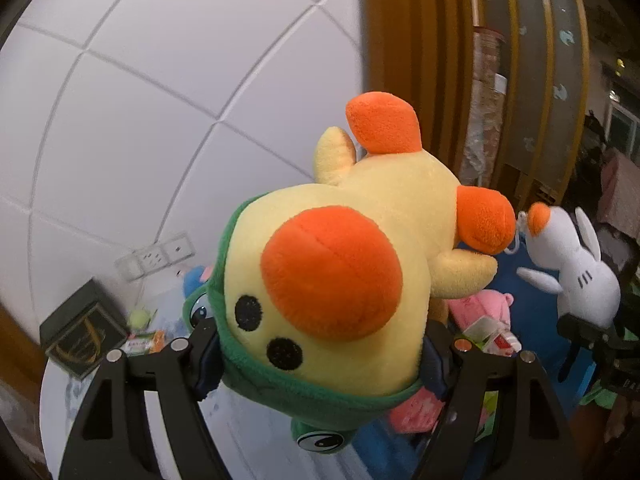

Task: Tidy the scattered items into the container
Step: 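Lift and carry the duck and rabbit plush over the blue bin, then open both grippers to drop the duck and rabbit into the bin, then move both grippers back toward the remaining items on the table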

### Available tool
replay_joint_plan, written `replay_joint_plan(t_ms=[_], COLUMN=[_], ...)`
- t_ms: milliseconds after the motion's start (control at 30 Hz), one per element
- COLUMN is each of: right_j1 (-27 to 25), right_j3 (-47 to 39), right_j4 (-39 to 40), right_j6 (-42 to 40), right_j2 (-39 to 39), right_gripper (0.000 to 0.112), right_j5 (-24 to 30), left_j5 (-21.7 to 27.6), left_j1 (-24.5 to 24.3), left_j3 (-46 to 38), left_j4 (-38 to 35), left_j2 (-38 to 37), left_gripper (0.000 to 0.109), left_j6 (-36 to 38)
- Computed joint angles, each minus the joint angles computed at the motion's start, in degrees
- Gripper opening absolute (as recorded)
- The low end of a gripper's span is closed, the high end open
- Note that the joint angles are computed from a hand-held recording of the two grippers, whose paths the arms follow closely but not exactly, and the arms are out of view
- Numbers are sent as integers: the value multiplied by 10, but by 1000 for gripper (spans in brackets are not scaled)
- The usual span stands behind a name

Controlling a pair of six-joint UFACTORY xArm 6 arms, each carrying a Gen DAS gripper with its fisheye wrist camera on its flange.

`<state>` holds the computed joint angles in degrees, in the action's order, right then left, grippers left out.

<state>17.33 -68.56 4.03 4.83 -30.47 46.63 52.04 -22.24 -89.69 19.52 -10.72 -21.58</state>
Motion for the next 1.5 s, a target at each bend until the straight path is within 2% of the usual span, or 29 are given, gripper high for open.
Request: replay_joint_plan(t_ms=[467, 533, 600, 633, 667, 733, 1000, 1233, 1500], right_j1=[-86, -95, -101, -104, -104, -104, -84, -15, 74], right_j3=[28, 31, 31, 31, 27, 24, 16, -9, -43], right_j4=[-8, -6, -2, -8, -23, -41, 1, 14, 0], right_j6=[6, 4, 2, 6, 16, 30, 7, -8, 14], right_j2=[-17, -17, -17, -16, -13, -9, 13, 51, 94], right_gripper=[49, 50, 53, 59, 74, 101, 102, 102, 102], right_j5=[11, 13, 15, 13, 15, 13, 3, -14, -34], left_j5=[26, 35, 63, 89, 103, 92, 60, 27, 21], left_j1=[-20, -19, -13, -11, -9, -6, 29, 90, 185], left_j3=[-239, -283, -341, -380, -401, -384, -247, -76, 76], left_j4=[-63, -85, -123, -137, -138, -117, -95, -91, -82], left_j2=[198, 227, 265, 289, 301, 290, 200, 77, -55], left_gripper=[79, 92, 102, 103, 103, 103, 103, 103, 103], left_j6=[71, 79, 96, 105, 107, 96, 88, 72, 83])
